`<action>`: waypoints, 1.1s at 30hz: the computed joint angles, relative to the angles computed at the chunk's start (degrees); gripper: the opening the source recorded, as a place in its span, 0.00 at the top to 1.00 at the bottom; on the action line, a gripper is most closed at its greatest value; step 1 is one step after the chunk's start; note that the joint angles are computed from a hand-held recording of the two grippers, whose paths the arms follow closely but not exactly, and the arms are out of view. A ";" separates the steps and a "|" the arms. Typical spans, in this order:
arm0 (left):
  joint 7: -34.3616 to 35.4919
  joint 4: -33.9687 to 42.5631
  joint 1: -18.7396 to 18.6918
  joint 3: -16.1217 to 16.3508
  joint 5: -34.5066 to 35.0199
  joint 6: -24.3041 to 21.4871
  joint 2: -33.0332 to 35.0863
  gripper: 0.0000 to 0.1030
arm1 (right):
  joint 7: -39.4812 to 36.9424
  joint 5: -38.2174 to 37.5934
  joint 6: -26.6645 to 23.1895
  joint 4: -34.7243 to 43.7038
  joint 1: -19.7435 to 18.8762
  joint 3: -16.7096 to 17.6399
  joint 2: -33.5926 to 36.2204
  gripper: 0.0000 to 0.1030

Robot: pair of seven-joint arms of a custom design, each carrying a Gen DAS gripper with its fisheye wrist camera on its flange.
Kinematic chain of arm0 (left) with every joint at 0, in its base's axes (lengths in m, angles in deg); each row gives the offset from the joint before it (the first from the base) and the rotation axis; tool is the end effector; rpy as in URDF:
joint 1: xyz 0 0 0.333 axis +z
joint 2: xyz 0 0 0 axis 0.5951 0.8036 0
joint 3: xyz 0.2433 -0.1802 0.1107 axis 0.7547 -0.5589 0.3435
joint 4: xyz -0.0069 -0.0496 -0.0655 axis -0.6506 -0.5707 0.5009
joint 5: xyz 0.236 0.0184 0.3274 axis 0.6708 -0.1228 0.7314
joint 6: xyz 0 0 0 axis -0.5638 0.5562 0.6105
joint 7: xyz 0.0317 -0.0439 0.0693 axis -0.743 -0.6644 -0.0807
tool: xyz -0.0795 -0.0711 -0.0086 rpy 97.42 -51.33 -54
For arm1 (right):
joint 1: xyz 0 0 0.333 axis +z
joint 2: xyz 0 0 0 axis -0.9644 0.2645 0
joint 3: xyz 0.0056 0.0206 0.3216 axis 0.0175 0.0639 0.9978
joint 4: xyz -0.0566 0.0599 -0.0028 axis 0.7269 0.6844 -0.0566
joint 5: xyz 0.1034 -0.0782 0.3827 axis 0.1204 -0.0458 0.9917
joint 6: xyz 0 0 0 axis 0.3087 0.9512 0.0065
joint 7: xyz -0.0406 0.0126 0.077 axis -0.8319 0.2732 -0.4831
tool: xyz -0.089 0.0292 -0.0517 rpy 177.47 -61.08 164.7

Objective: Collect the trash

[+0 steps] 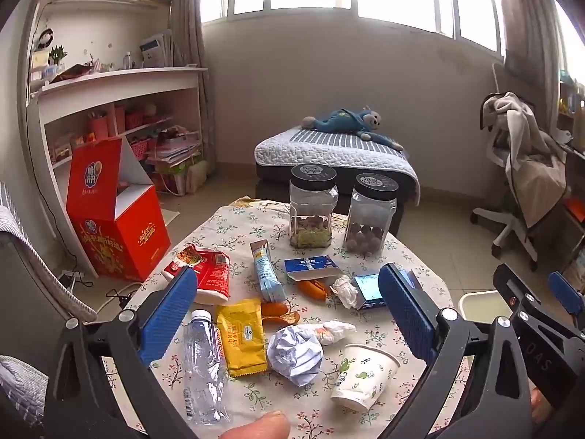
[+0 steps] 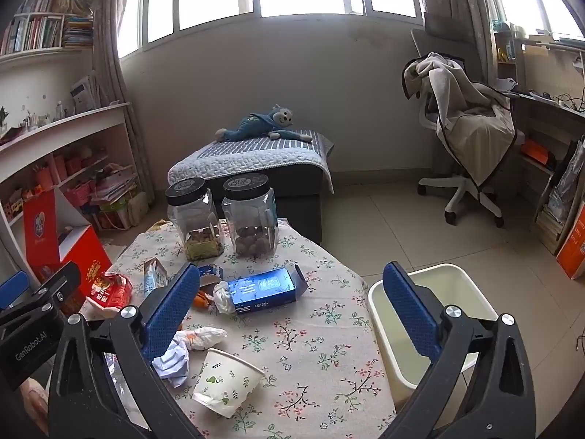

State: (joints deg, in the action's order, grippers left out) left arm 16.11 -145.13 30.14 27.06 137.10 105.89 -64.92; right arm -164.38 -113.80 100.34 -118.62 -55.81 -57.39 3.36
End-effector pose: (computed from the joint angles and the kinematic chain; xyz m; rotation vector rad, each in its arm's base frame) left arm 0.5996 -0.1802 0.5169 -1.6156 1.5472 -0.9074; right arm 0.5832 0.2476 0.4767 -1.3239 1.7420 -0.9759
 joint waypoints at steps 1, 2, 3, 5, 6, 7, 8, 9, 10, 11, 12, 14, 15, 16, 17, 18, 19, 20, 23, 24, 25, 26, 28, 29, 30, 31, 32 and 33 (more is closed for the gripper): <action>-0.13 -0.03 -0.07 -0.03 0.04 -0.25 -0.09 0.06 | 0.31 -0.27 -0.01 -0.08 0.04 0.00 -0.07 0.07; 0.03 -0.02 -0.04 -0.04 -0.08 -0.28 -0.09 0.06 | 0.75 -0.61 0.01 -0.19 0.08 0.01 -0.15 0.07; 0.09 -0.10 0.00 -0.04 -0.20 -0.15 -0.11 0.06 | 1.03 -0.81 0.04 -0.26 0.09 0.05 -0.20 0.07; -0.14 -0.26 0.02 -0.04 -0.07 -0.12 -0.24 0.06 | 1.37 -1.13 -0.04 -0.81 0.03 0.07 -0.67 0.07; 0.17 -0.31 0.08 -0.09 -0.44 -0.13 -0.32 0.06 | 0.24 -0.12 0.19 -0.61 -0.19 0.10 -0.74 0.07; 0.06 -0.32 0.10 -0.08 -0.35 -0.06 -0.38 0.06 | 0.17 -0.14 0.21 -0.62 -0.22 0.14 -0.81 0.07; -0.74 -0.31 0.07 -0.01 0.53 0.07 -0.39 0.06 | 0.04 -0.12 0.06 -0.52 -0.17 0.24 -0.82 0.07; -1.42 -0.19 0.05 0.02 1.26 0.09 -0.29 0.06 | -0.12 -0.14 -0.07 -0.38 -0.17 0.27 -0.78 0.07; -1.29 -0.19 0.11 -0.02 1.17 0.09 -0.29 0.06 | -0.40 -0.07 -0.03 -0.33 -0.22 0.26 -0.76 0.07; -1.14 -0.22 0.15 -0.06 1.00 0.09 -0.28 0.06 | -0.40 -0.24 0.05 -0.28 -0.27 0.22 -0.66 0.07; -1.14 -0.22 0.17 -0.07 1.00 0.09 -0.28 0.06 | 0.01 -0.59 -0.15 -0.52 -0.13 0.30 -0.82 0.07; -1.00 -0.28 0.20 -0.10 0.85 0.03 -0.32 0.06 | 0.40 -0.63 -0.01 -0.43 -0.20 0.33 -0.78 0.07; -1.22 -0.33 0.23 -0.08 1.01 0.11 -0.34 0.06 | 0.59 -0.74 0.11 -0.41 -0.19 0.35 -0.76 0.07; -1.24 -0.57 0.01 -0.32 0.77 -0.36 -0.73 0.06 | 0.75 -1.00 -0.07 -0.44 -0.14 0.36 -0.82 0.07; -0.88 -0.69 0.07 -0.42 0.36 -0.41 -0.89 0.06 | 1.20 -1.57 -0.15 -0.61 -0.12 0.35 -0.96 0.07; -1.51 -0.70 0.09 -0.38 1.09 -0.33 -0.68 0.06 | 1.43 -1.83 -0.20 -0.59 -0.11 0.41 -0.98 0.07; -1.81 -0.71 0.10 -0.37 1.38 -0.32 -0.67 0.06 | 1.54 -2.00 -0.25 -0.56 -0.11 0.46 -0.98 0.07; -1.75 -0.72 0.16 -0.39 1.30 -0.25 -0.65 0.06 | 1.64 -2.15 -0.35 -0.53 -0.10 0.50 -0.98 0.07; -0.69 -0.95 0.31 -0.49 0.22 -0.20 -0.81 0.06 | 2.14 -2.69 -0.28 -0.75 -0.17 0.59 -1.29 0.07; -0.59 -1.00 0.33 -0.50 0.10 -0.16 -0.83 0.06 | 1.61 -2.25 -0.23 -0.75 -0.24 0.65 -1.26 0.07; -0.72 -0.97 0.31 -0.50 0.21 -0.21 -0.78 0.06 | 3.00 -3.73 -0.51 -0.78 -0.14 0.63 -1.33 0.07; -0.71 -0.99 0.30 -0.51 0.19 -0.26 -0.81 0.06 | 2.82 -3.62 -0.48 -0.75 -0.19 0.69 -1.34 0.07; 0.23 -1.04 0.39 -0.56 -0.82 -0.15 -0.75 0.06 | 4.90 -5.57 -0.69 -0.95 -0.16 0.74 -1.53 0.07; 0.36 -1.08 0.35 -0.57 -1.01 -0.21 -0.78 0.06 | 4.78 -5.47 -0.75 -0.98 -0.22 0.82 -1.62 0.07; 0.73 -1.39 0.55 -0.40 -1.25 0.12 -0.96 0.06 | 1.79 -2.29 -0.26 -0.88 -0.49 0.93 -1.39 0.07; 1.12 -1.40 0.58 -0.44 -1.63 0.12 -0.93 0.06 | 1.59 -2.03 -0.27 -0.89 -0.46 0.91 -1.44 0.07; 1.39 -1.61 0.61 -0.44 -1.88 0.16 -1.11 0.06 | 1.08 -1.45 -0.20 -0.87 -0.48 0.91 -1.44 0.07; 1.40 -1.55 0.58 -0.49 -1.93 0.06 -0.99 0.06 | 0.53 -0.87 -0.21 -0.82 -0.46 0.90 -1.40 0.07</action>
